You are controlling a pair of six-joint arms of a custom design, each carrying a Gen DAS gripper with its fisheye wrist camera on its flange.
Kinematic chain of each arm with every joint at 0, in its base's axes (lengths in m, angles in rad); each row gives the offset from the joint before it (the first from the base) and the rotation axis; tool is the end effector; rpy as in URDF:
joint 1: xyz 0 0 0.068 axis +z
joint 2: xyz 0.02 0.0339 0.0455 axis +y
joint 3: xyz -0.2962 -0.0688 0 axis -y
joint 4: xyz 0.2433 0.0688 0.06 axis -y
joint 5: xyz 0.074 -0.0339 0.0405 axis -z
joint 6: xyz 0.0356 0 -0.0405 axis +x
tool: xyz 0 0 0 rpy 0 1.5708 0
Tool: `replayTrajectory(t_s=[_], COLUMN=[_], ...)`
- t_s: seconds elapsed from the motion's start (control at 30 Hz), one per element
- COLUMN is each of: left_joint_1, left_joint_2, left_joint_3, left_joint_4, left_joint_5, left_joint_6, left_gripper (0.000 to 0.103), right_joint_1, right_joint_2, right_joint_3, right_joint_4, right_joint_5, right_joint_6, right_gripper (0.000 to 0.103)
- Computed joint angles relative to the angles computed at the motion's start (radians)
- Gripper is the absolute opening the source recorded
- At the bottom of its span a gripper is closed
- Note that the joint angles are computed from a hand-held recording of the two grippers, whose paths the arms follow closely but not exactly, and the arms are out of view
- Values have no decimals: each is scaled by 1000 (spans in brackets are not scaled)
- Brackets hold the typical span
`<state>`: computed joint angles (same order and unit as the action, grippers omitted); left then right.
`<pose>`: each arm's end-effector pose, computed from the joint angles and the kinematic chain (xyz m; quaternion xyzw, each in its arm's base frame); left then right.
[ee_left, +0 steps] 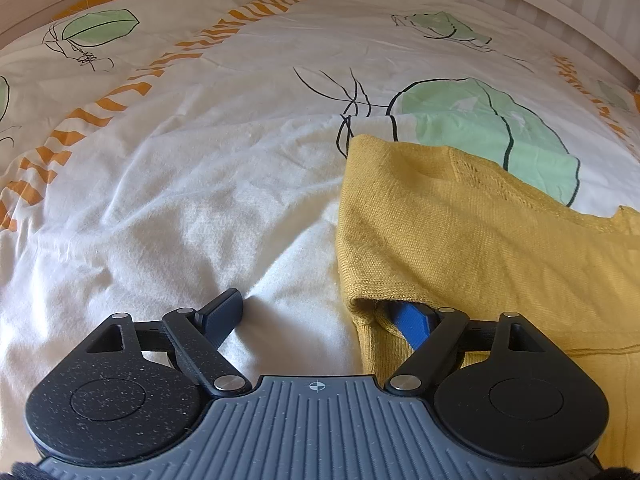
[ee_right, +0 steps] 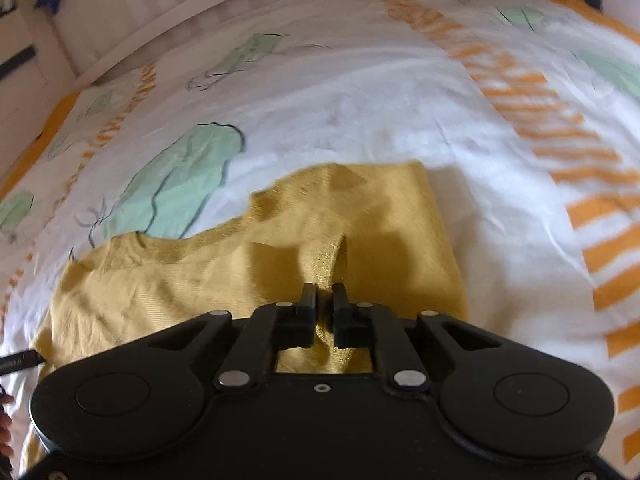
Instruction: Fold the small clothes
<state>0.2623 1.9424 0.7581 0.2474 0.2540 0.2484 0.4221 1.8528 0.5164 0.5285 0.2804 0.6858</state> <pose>0.3298 0.0793 0.0994 0.0329 0.9428 -0.0384 0.3295 0.2705 0.1107 0.0971 0.1724 0.9042 0.0836 0.3817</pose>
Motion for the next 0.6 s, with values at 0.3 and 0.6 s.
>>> replayTrajectory(t_s=[0.3,0.6], left_joint_1=[2,37], left_joint_2=[0,-11], left_joint_3=[1,63], left_joint_4=[0,-146], left_joint_5=[3,40], left_joint_6=[3,53], left_gripper=[81,81], right_joint_1=[-3,-39], right_joint_2=[-104,3], right_joint_3=[17,-32], right_joint_4=[-101,-36], right_joint_5=[96,49], right_joint_6=[-58,-1], right_gripper=[12,13])
